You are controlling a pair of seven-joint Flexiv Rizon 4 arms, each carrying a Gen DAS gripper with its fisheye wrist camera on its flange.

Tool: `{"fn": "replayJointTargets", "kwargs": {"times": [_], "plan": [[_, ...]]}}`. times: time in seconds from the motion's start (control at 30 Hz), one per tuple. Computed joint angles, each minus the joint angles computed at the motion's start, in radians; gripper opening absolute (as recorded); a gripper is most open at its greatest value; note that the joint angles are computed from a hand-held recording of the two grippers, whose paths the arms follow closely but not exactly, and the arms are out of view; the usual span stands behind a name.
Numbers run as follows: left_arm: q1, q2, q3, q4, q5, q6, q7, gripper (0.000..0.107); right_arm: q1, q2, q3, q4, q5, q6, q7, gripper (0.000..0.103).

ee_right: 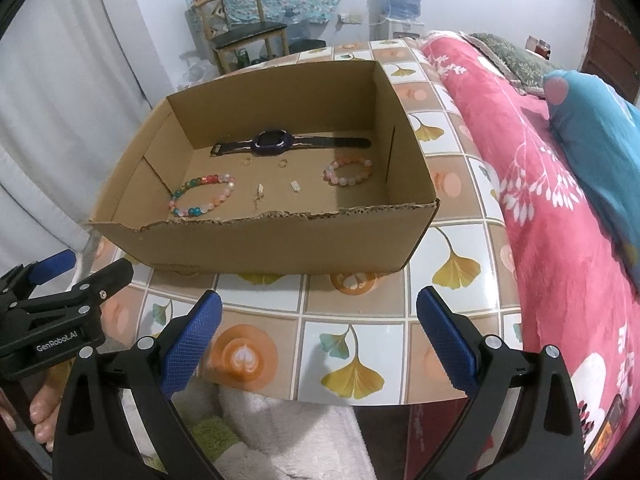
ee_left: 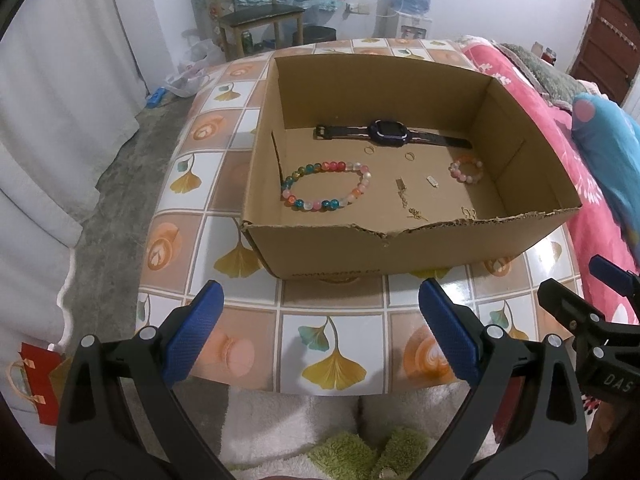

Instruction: Organize jewelry

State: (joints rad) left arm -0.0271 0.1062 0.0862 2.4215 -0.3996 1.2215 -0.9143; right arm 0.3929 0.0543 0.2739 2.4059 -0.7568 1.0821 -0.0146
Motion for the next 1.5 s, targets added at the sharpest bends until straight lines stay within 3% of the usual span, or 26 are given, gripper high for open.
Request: {"fn": "replayJointTargets", "kwargs": {"times": [1.5], "plan": [[0.000,-0.001,0.000,-0.003,0.005,0.001,-0.002,0.095,0.002,-0.014,-0.006,-0.006,0.011,0.014,-0.024,0.095]]}}
